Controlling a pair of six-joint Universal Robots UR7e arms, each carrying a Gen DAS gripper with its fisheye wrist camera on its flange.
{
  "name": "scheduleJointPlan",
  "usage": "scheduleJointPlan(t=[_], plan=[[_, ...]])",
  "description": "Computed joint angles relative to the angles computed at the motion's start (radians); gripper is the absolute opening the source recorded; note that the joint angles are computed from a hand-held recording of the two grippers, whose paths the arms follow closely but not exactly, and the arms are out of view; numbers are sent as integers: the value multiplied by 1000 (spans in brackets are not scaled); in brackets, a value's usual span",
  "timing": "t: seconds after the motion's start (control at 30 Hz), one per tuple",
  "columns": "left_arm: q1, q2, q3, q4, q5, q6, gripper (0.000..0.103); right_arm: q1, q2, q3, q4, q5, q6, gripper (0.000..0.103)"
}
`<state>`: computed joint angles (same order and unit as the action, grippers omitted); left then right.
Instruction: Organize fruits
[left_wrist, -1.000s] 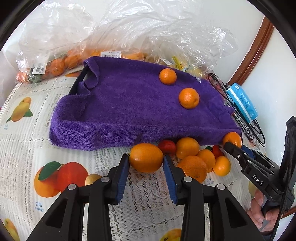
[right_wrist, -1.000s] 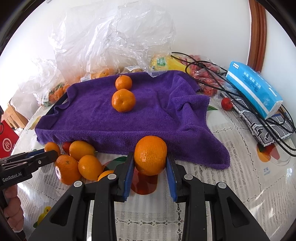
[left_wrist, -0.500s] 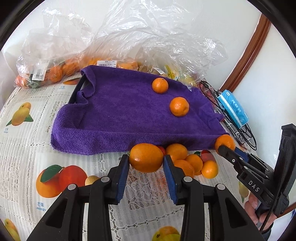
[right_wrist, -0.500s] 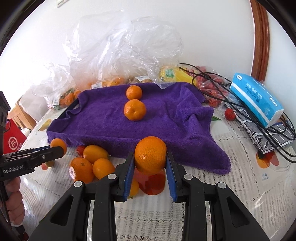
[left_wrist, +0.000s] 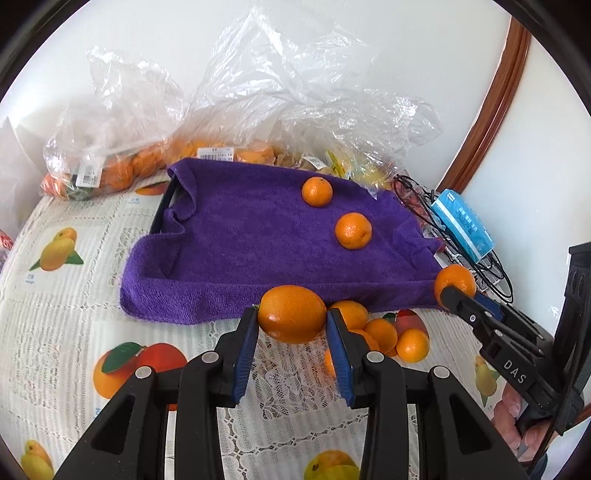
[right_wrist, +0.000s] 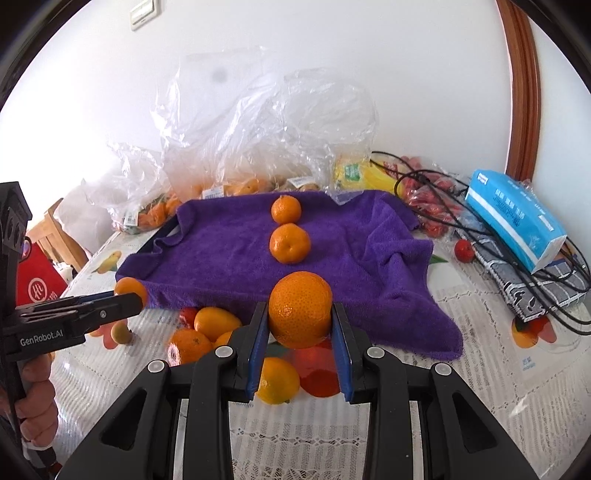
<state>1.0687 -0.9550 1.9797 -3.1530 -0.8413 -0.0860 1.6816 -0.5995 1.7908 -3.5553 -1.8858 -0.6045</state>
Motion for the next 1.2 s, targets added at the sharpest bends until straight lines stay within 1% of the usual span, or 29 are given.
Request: scheduleJointPlan(t=[0.1, 0.2, 0.27, 0.43, 0.57, 0.67, 0.73, 0.83, 0.97, 1.2], plan=[[-9, -6, 4, -14, 24, 15, 36, 15, -10, -5, -1, -13, 0, 33], [-9, -20, -4, 8, 16, -4, 36, 35, -18, -16, -15, -19, -14, 33], [-15, -25, -11, 11, 24, -5, 36, 44, -21, -28, -13, -21, -11, 33], [-30, -18, -52, 0, 76, 29, 36, 68, -6, -87, 13, -52, -5, 33], [-26, 17, -94, -51, 136, 79, 36, 71, 20, -140, 49, -54, 6, 33], [-7, 37, -110, -82, 132, 98, 36, 65, 39, -164, 64, -43, 8, 33], [6, 43, -112, -97, 118, 99, 36, 57, 47, -171, 71, -30, 8, 33], [27, 50, -114, -96, 93, 86, 36, 44, 62, -178, 69, -31, -2, 33], [43, 65, -120, -101, 110, 85, 36, 29, 71, -191, 96, -48, 13, 33], [59, 74, -129, -84, 110, 62, 36, 21, 83, -201, 90, -76, 7, 33]])
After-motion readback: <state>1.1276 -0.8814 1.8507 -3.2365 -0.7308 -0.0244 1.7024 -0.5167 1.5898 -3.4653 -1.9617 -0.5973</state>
